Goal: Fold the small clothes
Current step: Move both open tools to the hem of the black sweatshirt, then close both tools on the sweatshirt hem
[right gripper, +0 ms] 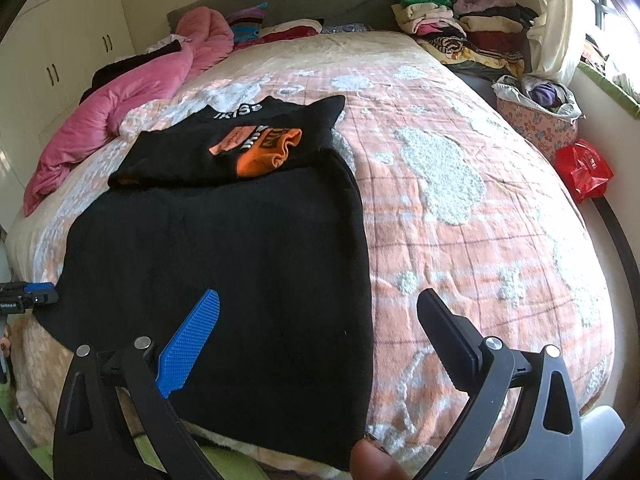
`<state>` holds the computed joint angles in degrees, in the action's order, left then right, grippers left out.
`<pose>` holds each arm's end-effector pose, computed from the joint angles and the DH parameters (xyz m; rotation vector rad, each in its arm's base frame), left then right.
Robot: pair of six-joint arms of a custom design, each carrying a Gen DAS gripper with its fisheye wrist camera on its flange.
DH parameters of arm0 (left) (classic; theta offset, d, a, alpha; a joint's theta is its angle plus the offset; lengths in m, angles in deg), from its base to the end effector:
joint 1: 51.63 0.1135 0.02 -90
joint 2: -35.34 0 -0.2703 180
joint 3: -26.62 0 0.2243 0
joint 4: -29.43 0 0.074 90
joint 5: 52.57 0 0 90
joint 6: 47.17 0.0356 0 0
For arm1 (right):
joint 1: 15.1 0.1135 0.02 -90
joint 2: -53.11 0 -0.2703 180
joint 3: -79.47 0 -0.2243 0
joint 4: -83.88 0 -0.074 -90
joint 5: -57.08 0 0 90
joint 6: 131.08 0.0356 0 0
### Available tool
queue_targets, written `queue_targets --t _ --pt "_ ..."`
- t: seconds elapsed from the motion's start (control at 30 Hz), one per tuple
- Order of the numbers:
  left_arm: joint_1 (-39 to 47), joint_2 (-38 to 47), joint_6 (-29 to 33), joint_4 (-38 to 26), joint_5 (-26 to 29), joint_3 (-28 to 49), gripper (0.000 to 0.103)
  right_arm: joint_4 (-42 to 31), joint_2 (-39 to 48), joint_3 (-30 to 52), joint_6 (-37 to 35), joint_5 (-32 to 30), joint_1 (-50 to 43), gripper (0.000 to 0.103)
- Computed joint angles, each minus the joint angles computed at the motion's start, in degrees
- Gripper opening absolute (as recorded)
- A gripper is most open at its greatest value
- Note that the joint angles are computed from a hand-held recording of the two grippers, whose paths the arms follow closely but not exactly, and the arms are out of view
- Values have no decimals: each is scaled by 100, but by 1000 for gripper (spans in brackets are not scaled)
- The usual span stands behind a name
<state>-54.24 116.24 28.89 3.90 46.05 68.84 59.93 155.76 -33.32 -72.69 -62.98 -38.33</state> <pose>0.1994 -0.0144 0.1419 -0.2204 2.6945 -0.2907 0.2968 -0.1080 0.1570 -0.3546 2.4034 0.2721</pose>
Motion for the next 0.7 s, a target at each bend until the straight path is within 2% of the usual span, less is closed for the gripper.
queue_targets --t 0.23,0.4,0.53,0.6,0.63,0.7 --pt "-94 237 -46 135 42 -32 54 -559 9 -28 -703 -56 -286 99" --pt "-130 330 -110 317 -31 -73 34 -1073 198 105 -1197 22 -456 99" --pt "-189 367 -136 305 -52 -30 33 -1416 347 167 -1574 76 -540 97" --pt "-196 363 -145 266 -42 -15 33 -1516 446 180 -1718 168 -546 88" --pt "-199 382 -152 274 -39 -7 33 -1551 492 185 -1762 240 -545 79" --pt "-207 365 -138 268 -51 -32 33 -1558 606 196 -1786 370 -523 73"
